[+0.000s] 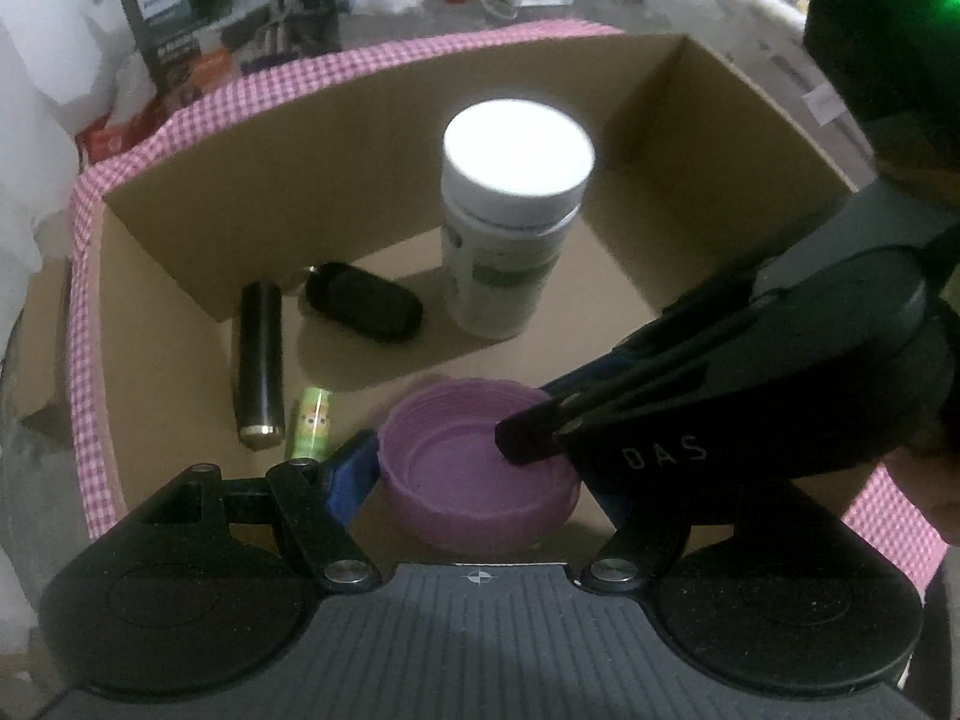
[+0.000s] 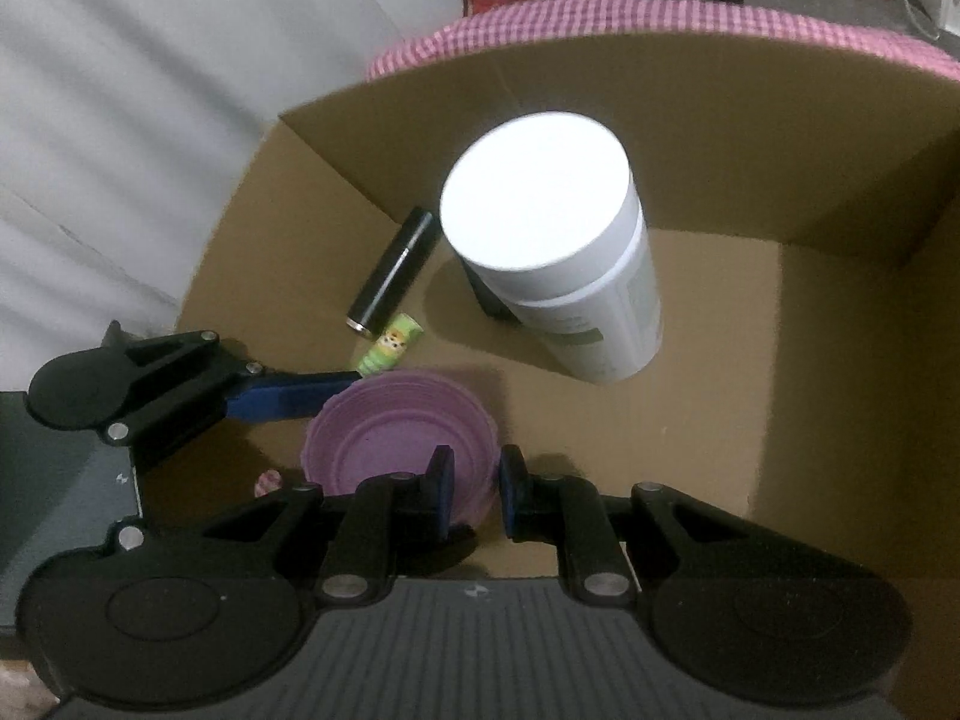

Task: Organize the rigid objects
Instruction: 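Carry the purple lid into the box and open the right tool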

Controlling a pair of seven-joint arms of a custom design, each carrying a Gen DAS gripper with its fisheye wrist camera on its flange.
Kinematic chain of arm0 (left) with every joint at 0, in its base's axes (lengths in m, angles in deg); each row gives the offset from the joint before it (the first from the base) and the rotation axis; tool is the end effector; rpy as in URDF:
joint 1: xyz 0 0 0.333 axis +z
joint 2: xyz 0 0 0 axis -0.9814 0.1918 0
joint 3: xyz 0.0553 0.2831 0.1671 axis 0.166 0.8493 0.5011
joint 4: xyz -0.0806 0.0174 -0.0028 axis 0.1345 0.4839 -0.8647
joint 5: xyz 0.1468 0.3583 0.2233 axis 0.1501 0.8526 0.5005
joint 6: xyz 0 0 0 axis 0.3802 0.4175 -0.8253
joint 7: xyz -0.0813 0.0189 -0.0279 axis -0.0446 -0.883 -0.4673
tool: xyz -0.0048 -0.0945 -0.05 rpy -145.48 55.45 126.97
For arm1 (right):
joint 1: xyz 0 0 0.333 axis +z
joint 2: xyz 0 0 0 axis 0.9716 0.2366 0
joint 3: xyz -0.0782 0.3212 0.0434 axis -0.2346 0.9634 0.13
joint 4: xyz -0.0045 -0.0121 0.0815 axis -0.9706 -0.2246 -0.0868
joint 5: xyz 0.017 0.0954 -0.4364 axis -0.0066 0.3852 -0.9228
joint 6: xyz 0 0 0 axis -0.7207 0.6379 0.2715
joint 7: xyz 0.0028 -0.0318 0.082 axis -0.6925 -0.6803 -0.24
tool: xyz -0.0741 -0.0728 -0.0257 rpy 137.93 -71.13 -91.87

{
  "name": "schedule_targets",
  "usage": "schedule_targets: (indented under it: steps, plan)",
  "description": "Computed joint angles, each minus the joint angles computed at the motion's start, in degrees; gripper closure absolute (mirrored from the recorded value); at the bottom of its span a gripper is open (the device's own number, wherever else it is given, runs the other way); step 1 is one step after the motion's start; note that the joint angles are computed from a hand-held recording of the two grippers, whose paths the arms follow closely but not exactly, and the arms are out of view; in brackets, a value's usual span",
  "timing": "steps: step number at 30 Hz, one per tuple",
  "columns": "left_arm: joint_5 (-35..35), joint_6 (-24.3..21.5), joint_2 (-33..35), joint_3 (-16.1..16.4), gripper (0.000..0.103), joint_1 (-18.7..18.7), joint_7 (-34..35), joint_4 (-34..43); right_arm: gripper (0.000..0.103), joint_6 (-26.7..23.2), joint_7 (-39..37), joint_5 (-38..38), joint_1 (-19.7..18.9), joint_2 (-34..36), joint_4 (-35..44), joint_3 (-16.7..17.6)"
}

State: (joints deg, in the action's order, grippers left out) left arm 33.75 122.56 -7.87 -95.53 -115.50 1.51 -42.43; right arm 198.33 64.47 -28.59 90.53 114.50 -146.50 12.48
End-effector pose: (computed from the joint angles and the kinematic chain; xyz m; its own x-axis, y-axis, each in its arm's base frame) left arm 0.6800 -0.5570 0.4488 -0.0923 -0.9940 0.0586 -0.9121 0.0608 -0.4055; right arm 0.7363 0.3024 0.4716 0.5483 -0.6939 -0.4668 -0.8356 -0.4775 -0.2717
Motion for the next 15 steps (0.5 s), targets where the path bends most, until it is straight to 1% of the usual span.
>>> schedule_targets:
  steps: [2, 3, 5, 10, 11, 15]
  plan:
    - [-0.01, -1.01, 0.07, 0.10, 0.029, -0.05, -0.38, 0.19, 0.085, -1.28, 0.60, -0.34, 0.12, 1.16, 1.70, -0.03]
    - [-0.06, -2.05, 1.28, 0.21, 0.029, -0.36, -0.44, 2.33, 0.085, -1.69, 0.79, -0.36, 0.15, 1.64, 2.41, 0.02]
    - [-0.27, -2.39, 1.31, 0.32, 0.029, -0.33, -0.89, 2.40, 0.084, -2.38, 0.98, -0.42, 0.17, 1.92, 2.99, 0.10]
    - [-0.25, -0.87, -0.34, 0.14, 0.028, 0.17, -1.64, -0.47, 0.083, -3.07, 1.65, -0.54, 0.22, 4.08, 5.93, 0.22]
    - [-0.18, -0.89, -0.42, 0.10, 0.028, 0.13, -1.73, -0.49, 0.083, -2.82, 1.74, -0.60, 0.22, 3.85, 5.65, 0.17]
    - [0.47, 1.69, -3.57, -0.36, 0.028, 0.49, -1.84, -5.78, 0.083, -0.44, 0.95, 0.18, -0.35, 1.75, 2.62, 0.18]
